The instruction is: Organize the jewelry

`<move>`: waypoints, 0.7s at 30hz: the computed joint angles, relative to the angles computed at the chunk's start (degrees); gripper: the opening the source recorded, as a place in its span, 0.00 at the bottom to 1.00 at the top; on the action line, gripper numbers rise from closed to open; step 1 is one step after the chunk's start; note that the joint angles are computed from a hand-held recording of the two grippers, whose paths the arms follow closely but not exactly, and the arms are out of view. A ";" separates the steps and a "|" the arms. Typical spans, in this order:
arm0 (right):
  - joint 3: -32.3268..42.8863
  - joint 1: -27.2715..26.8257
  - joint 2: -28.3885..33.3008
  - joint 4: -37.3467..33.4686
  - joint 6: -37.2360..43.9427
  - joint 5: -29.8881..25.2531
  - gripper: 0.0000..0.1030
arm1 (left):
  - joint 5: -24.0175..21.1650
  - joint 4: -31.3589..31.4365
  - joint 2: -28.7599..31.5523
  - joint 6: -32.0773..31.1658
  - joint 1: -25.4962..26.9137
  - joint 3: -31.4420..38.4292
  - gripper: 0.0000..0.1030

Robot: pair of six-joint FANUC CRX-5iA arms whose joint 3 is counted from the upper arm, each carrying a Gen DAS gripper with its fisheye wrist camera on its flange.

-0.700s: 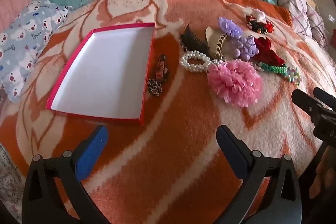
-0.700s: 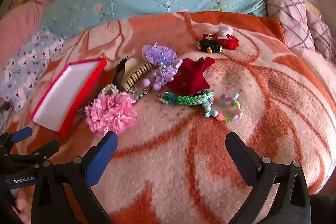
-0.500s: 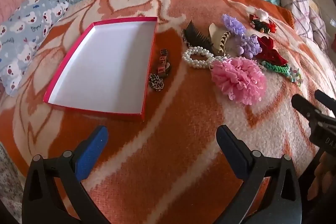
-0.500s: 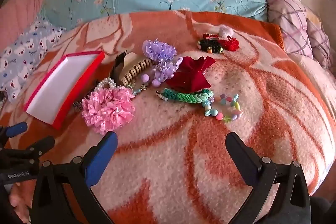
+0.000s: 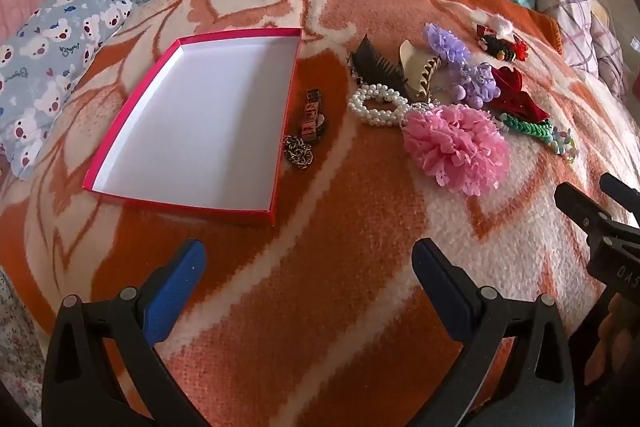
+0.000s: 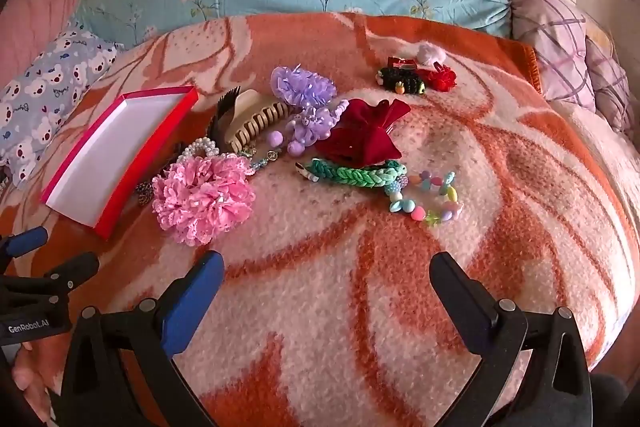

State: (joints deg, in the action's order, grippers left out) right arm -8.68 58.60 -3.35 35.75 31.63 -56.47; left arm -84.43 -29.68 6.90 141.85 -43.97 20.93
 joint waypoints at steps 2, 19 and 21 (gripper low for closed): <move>-0.03 0.07 -0.06 0.21 -0.13 -0.14 1.00 | -0.25 -0.24 0.16 -0.05 -0.28 0.34 1.00; -0.02 -0.07 -0.91 -0.78 -0.13 0.07 1.00 | -2.58 -2.06 1.10 -0.47 -1.41 2.88 1.00; 0.03 -0.26 -1.01 -1.23 0.01 0.20 1.00 | -2.63 -2.08 1.13 -0.56 -1.38 3.05 1.00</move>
